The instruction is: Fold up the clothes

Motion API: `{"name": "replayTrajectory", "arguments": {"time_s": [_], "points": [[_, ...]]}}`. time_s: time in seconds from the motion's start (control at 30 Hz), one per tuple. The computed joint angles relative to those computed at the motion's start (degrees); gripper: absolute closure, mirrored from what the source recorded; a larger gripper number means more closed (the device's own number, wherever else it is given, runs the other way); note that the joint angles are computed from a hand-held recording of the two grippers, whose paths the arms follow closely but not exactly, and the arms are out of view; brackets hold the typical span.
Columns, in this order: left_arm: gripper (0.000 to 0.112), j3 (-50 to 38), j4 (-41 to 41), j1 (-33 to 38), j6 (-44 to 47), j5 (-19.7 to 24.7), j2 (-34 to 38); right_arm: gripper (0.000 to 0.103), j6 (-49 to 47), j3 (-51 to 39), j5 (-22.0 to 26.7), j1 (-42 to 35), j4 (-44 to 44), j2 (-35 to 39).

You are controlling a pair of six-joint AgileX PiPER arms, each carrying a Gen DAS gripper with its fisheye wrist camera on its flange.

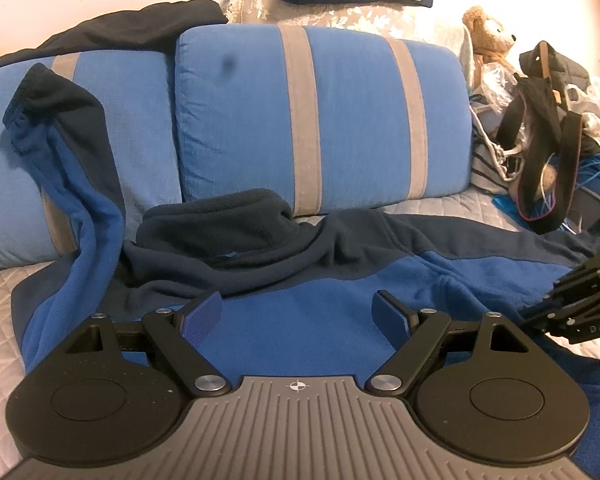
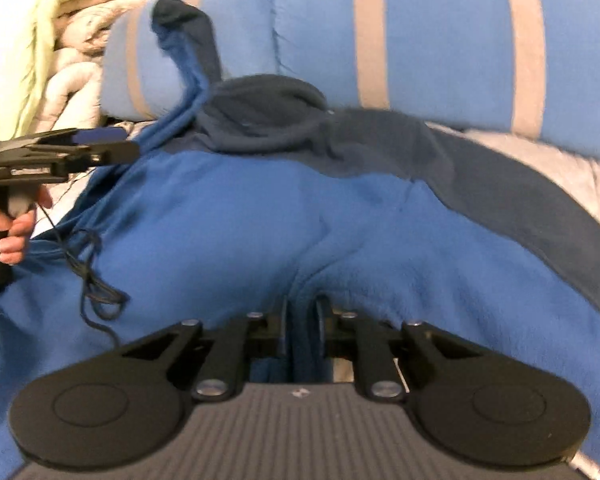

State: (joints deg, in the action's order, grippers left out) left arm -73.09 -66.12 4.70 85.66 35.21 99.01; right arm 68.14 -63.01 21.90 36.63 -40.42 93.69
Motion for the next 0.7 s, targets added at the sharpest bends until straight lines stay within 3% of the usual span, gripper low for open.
{"name": "replayTrajectory", "arguments": {"time_s": [0.17,0.2,0.23,0.33,0.43,0.57,0.63,0.7], "points": [[0.029,0.1,0.3,-0.2,-0.2,-0.3,-0.2,0.08,-2.9,-2.7,3.0,0.7,1.6,1.2],[0.029,0.1,0.4,-0.2,-0.3,-0.4,-0.2,0.058,-2.4,-2.8,4.1,1.3,0.7,1.1],[0.029,0.1,0.5,-0.2,-0.3,-0.4,-0.2,0.047,-2.0,-2.9,5.3,1.9,-0.3,0.9],[0.029,0.0,0.2,-0.1,-0.1,-0.1,-0.2,0.038,2.5,-0.5,8.4,4.2,-5.9,-2.0],[0.029,0.0,-0.1,0.1,0.2,0.0,-0.1,0.038,6.6,2.4,12.7,6.1,-10.0,-5.2],[0.029,0.0,-0.6,0.3,0.5,0.1,-0.1,0.041,12.4,5.1,22.7,7.1,-13.0,-6.9],[0.029,0.3,-1.0,0.3,1.0,-0.1,-0.1,0.055,17.4,6.8,24.9,6.5,-14.5,-7.2],[0.029,0.5,-1.0,0.2,1.0,-0.5,-0.2,0.056,20.8,7.9,25.3,5.0,-14.4,-6.9]]}}
